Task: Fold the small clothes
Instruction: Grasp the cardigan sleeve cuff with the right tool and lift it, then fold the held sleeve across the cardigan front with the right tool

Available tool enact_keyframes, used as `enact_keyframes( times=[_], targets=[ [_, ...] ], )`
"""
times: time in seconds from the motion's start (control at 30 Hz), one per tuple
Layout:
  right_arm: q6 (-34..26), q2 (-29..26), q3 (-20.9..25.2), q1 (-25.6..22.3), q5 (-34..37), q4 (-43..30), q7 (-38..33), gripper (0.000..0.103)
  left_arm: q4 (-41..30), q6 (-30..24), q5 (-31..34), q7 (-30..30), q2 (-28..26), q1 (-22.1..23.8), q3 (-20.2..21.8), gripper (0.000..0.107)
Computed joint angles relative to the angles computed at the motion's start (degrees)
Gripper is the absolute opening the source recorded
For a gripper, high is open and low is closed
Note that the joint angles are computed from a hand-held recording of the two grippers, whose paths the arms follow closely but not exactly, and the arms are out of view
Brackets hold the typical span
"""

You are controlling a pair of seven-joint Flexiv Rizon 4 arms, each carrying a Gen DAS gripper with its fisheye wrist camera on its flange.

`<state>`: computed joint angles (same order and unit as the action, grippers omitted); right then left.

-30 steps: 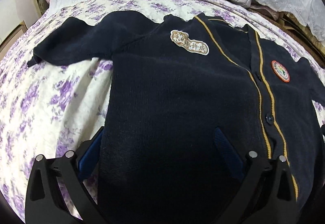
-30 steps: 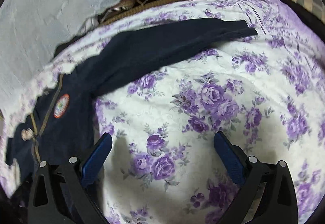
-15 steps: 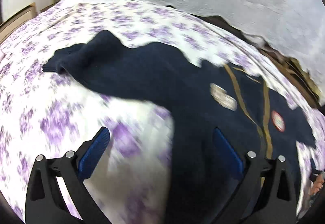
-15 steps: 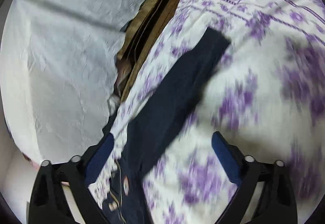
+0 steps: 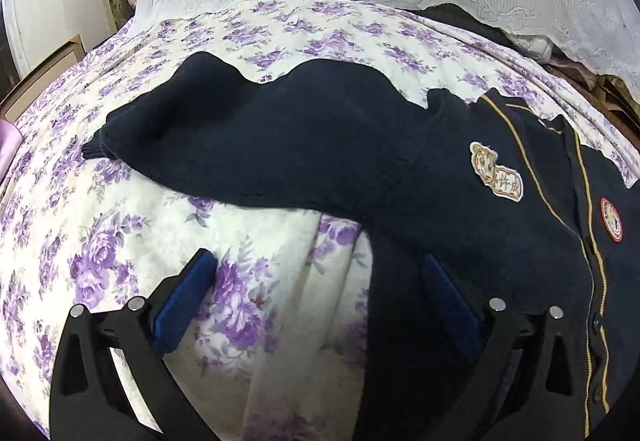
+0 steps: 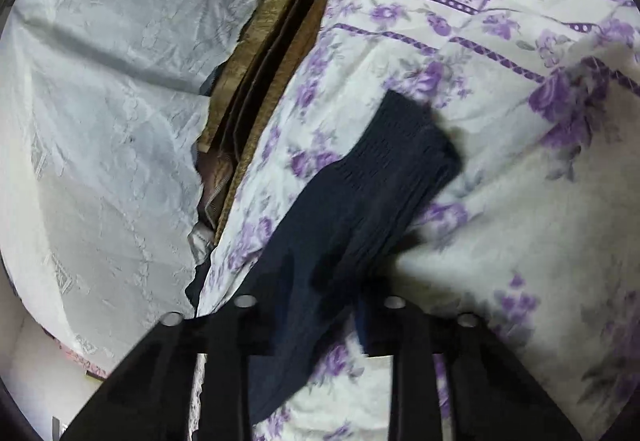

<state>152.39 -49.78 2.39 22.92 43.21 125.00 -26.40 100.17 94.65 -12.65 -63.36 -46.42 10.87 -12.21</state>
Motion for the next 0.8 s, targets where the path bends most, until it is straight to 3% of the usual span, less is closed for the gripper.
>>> enact_keyframes(
  times=[0.1, 0.2, 0.33, 0.4, 0.53, 0.57, 0.63, 0.7, 0.8],
  targets=[
    [3.48, -1.61, 1.07, -0.85, -0.97, 0.46, 2.3, 0.012, 0.87, 0.75, 0.26, -0.09, 0.14, 0.72, -0.89, 0.099],
    [2.47, -1.07, 0.44, 0.92, 1.55, 0.48, 0.16, 0.011, 1.16, -0.39, -0.07, -0.33, 0.77, 1.47, -1.37, 0.099],
    [2.12, -0.58, 0.14, 2.08, 4.14, -0.03, -1.95, 0.011, -0.42, -9.29, -3.08, 1.59, 3.21, 4.64, -3.67, 0.099],
    [0.99, 0.03, -0.21, 2.47, 5.12, -0.51, -3.5, 0.011, -1.54, -10.35, -5.57, 3.11, 3.41, 6.32, -5.15, 0.099],
    [-4.38, 3.05, -3.31, 6.27, 11.6, -2.81, -13.54, 0.01, -4.78, -6.85, -8.86, 4.51, -0.23, 7.98, -6.95, 0.099],
    [-4.9, 3.59, -3.82, 7.1, 13.2, -3.41, -16.2, 0.01, -5.68, -6.81, -10.52, 5.21, -1.62, 7.41, -6.53, 0.099],
    [-5.98, 5.03, -4.88, 9.07, 17.61, -5.03, -23.14, 0.009, -8.89, -11.56, -8.43, 0.6, -2.98, 4.61, -2.04, 0.099],
    [-6.18, 6.23, -4.57, 9.75, 20.77, -6.16, -27.92, 0.009, -7.93, -9.09, -10.46, 4.29, -2.58, 4.25, -2.75, 0.099],
    [-7.09, 8.65, -3.55, 9.68, 24.52, -7.6, -34.34, 0.009, -8.49, -8.89, -9.19, 2.41, -2.84, 2.65, -0.57, 0.099]
  ],
)
